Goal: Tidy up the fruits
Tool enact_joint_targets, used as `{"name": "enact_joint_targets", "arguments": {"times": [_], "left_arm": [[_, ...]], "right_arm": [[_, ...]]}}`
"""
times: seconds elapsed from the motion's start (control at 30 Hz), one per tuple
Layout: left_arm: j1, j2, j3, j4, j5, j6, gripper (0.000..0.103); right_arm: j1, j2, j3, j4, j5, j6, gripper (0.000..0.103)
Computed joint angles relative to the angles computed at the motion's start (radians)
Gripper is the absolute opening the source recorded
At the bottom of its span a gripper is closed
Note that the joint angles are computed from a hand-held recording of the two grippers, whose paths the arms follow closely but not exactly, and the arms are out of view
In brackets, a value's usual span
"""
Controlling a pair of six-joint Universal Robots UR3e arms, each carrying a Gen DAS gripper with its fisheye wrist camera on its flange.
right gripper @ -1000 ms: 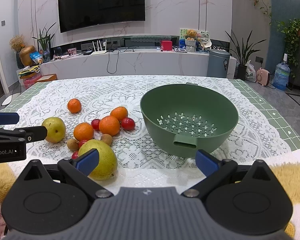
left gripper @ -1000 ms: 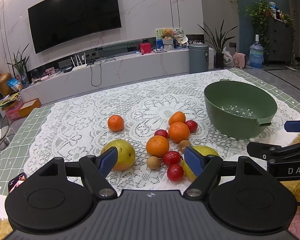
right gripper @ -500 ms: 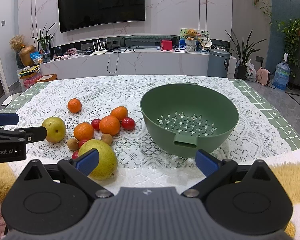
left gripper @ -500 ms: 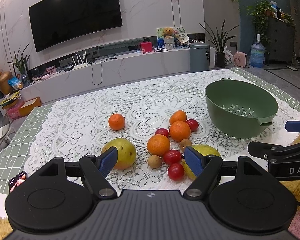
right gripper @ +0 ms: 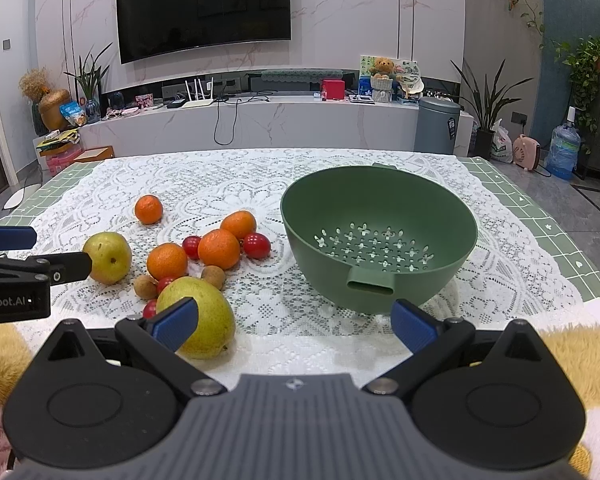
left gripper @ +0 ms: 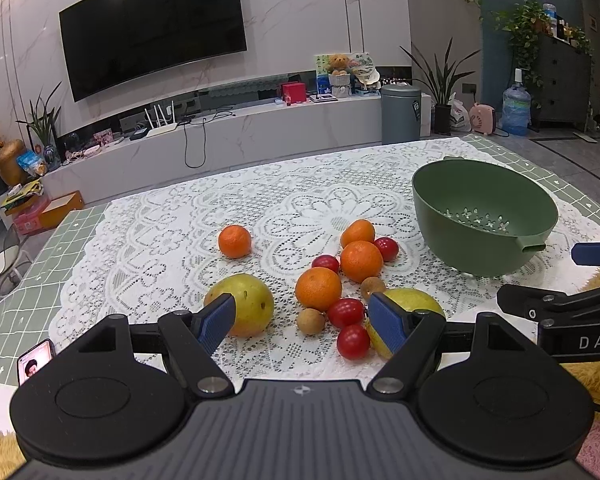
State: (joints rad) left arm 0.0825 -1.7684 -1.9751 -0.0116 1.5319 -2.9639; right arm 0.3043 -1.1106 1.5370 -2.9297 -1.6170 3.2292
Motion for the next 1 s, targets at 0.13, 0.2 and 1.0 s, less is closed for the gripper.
{"name": "enact_joint_targets", "arguments": {"times": [0.13,0.2,1.0], "left_arm": [[-0.001,-0.001,0.002,0.0,0.0,-0.001,0.089],[-0.001,-0.001,0.002,0.0,0.0,-0.001,0.089],[0.004,0.009,-0.011,-0.003,-0.002,0.001,0.089]], "right_arm": [[0.002,-0.006,-0.014,0.022,-0.002,0.0,0.099],[0.004,0.002,0.002,-0.003,-0.005,0.002,0.099],[0.006,-0.002,-0.004,0.013,-0.007,0.004,0.099]]}}
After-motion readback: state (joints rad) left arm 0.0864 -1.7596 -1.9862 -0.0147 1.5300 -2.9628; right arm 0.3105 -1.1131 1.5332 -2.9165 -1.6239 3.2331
